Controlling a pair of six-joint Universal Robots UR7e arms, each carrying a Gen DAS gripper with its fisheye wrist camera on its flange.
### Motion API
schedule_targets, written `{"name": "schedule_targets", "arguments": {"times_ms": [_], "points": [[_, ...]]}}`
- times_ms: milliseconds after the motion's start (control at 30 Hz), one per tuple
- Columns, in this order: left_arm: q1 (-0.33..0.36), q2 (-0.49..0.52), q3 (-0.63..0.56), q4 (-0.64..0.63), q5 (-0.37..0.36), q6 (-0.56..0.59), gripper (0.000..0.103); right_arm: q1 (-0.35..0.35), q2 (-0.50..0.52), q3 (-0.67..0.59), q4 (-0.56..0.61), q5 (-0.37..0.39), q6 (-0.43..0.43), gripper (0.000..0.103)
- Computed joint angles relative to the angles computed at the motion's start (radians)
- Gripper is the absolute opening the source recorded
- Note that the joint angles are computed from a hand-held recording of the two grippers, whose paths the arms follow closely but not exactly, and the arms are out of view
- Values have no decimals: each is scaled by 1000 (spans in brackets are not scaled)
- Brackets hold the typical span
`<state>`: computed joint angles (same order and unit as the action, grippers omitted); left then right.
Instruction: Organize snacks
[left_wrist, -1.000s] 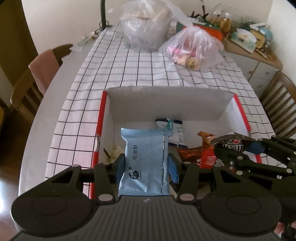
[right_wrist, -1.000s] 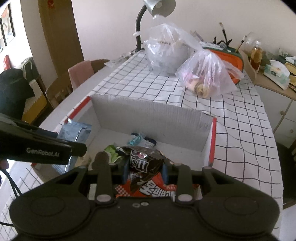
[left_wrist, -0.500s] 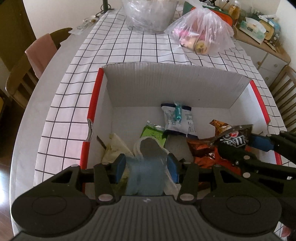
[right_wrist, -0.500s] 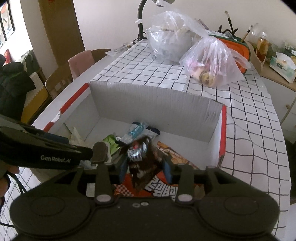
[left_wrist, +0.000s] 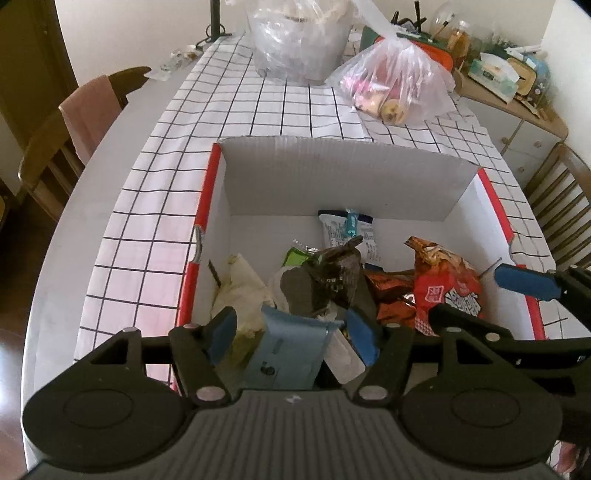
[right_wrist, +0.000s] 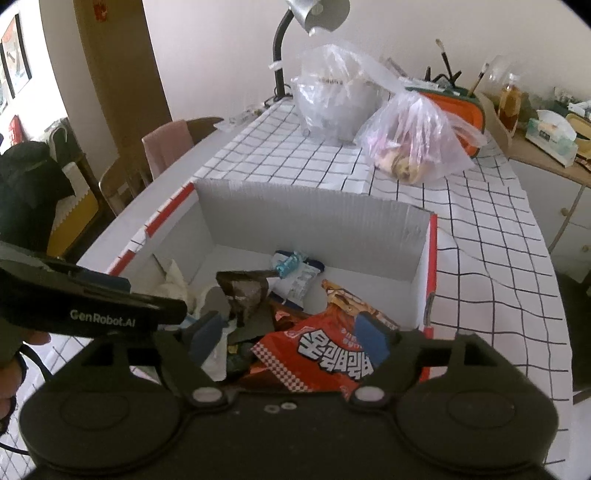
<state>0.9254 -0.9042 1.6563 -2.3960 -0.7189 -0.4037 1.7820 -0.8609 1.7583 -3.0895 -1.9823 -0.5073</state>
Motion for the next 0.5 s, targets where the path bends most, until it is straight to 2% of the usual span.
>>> {"name": "schedule_targets", "arguments": {"times_ms": [200, 300, 500], "points": [[-25, -51, 60, -32, 0, 6, 67, 23, -36, 55, -51, 3, 8, 88], [-40, -75, 90, -52, -2, 12, 71, 32, -60, 87, -75, 14, 14, 91], [-69, -131, 153, -86, -21, 25, 73, 52, -101, 142, -124, 3, 24, 99]]}}
